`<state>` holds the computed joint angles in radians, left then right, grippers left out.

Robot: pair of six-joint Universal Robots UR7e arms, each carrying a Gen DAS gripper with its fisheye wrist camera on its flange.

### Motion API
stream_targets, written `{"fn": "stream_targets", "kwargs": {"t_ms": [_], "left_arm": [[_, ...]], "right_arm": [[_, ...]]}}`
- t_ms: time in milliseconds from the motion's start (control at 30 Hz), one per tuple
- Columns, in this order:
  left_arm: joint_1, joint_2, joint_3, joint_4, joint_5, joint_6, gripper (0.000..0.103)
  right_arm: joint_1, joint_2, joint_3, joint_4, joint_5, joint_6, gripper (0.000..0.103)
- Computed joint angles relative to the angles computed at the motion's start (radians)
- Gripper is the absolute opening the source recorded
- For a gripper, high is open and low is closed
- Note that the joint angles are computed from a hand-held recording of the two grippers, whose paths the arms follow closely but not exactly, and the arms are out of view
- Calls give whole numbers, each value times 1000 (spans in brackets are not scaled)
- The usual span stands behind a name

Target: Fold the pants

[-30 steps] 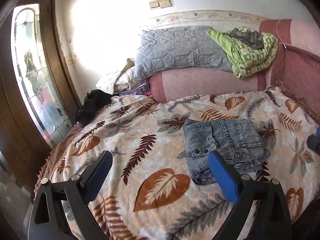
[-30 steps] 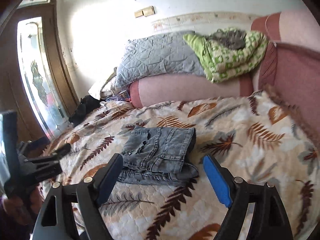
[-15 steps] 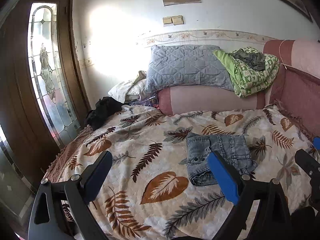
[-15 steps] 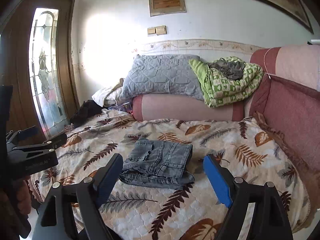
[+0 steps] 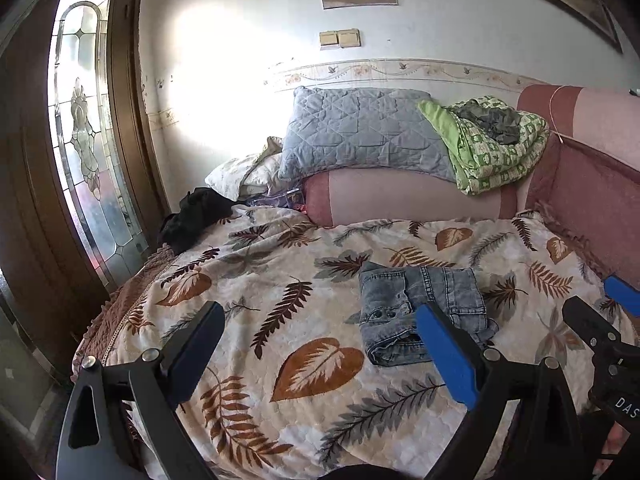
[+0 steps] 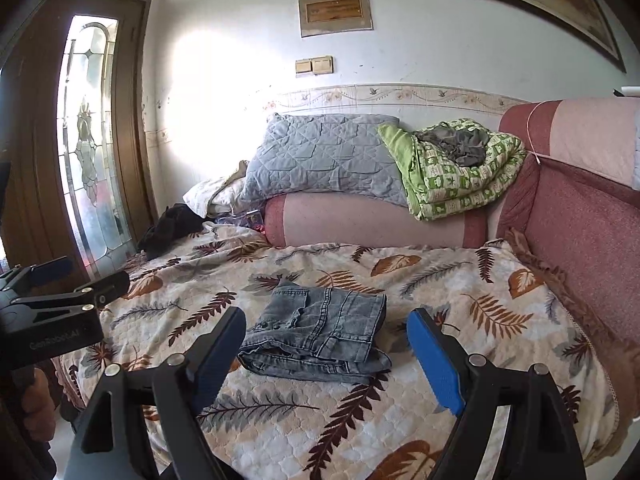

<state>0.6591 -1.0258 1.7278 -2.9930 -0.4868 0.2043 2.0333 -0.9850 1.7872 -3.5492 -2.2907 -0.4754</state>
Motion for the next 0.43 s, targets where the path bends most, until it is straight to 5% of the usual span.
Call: {"fn": "stream_targets", "kwargs": {"t_ms": [433], "left_arm": [[31,7,-16,69,-56,-74,97]], "right_arm": [[-43,-3,-4,68,18,60,85]]}}
